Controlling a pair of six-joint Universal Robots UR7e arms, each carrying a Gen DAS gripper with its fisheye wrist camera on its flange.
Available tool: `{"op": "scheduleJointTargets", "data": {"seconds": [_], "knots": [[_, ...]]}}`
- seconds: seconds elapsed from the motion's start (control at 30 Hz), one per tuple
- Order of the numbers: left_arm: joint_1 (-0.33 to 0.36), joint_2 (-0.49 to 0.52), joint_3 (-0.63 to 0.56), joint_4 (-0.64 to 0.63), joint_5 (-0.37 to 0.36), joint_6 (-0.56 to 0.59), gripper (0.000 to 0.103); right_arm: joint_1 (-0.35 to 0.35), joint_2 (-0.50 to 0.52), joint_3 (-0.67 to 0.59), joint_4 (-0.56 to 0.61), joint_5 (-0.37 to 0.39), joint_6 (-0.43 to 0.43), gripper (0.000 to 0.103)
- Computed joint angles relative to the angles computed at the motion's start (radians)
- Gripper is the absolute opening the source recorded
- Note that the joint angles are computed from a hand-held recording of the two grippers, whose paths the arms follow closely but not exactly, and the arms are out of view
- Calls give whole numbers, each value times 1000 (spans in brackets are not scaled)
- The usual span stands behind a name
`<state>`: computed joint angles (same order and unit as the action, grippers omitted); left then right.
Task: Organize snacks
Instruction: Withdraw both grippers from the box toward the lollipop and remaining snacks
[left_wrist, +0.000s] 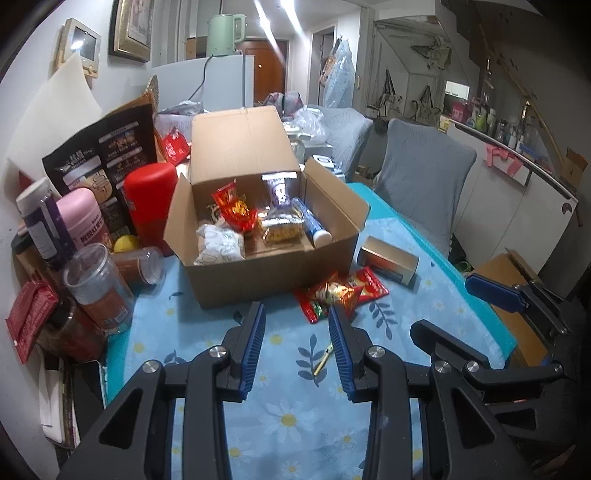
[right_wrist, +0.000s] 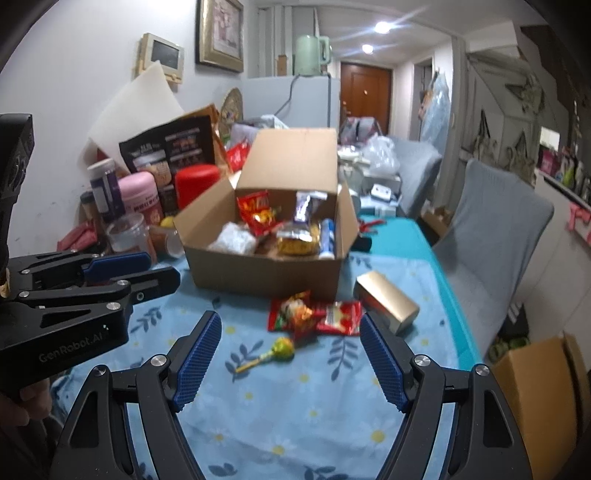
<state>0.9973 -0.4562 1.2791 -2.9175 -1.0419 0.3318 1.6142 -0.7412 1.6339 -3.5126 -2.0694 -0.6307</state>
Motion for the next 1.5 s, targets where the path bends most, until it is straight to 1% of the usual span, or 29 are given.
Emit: {"op": "scheduleJointTargets", "data": {"seconds": [0.13, 0.27, 0.4, 0.57, 0.7, 0.87, 1.0, 1.1, 1.17, 1.3, 1.4, 1.43, 1.47, 1.5], "knots": [[17, 23, -28, 43, -21, -12, 35, -28, 1, 6, 17, 4, 26, 78], [33, 62, -88, 121, -38, -39, 35, -55, 6, -2, 39, 7, 51, 78], [45, 100, -140, 158, -57, -48, 35, -77, 15, -17, 52, -1, 54, 78], [56, 157, -228, 229, -97, -65, 35, -107, 14, -30, 89, 5, 76, 78], [58, 209, -313, 284, -111, -59, 35, -131, 13, -51, 128, 17, 93, 78], [60, 291, -460, 384, -100, -55, 35, -153, 19, -96, 189, 24, 108, 78], [66, 370, -626, 525, -111, -107, 35, -167, 24, -135, 247, 28, 126, 78], [64, 436, -751, 602, -84, -142, 35, -174, 29, -161, 274, 25, 131, 78], [62, 476, -821, 633, -62, -174, 35, -177, 34, -174, 284, 23, 133, 78], [67, 537, -938, 695, -61, -231, 35, -187, 36, -188, 305, 19, 140, 78], [65, 566, -982, 708, -45, -235, 35, -193, 35, -193, 320, 18, 146, 78], [63, 573, -991, 711, -40, -225, 36, -196, 34, -193, 324, 19, 148, 78], [61, 583, -1008, 725, -31, -214, 40, -196, 34, -195, 327, 19, 150, 78], [59, 587, -1016, 740, -22, -212, 53, -198, 33, -195, 330, 19, 153, 78]]}}
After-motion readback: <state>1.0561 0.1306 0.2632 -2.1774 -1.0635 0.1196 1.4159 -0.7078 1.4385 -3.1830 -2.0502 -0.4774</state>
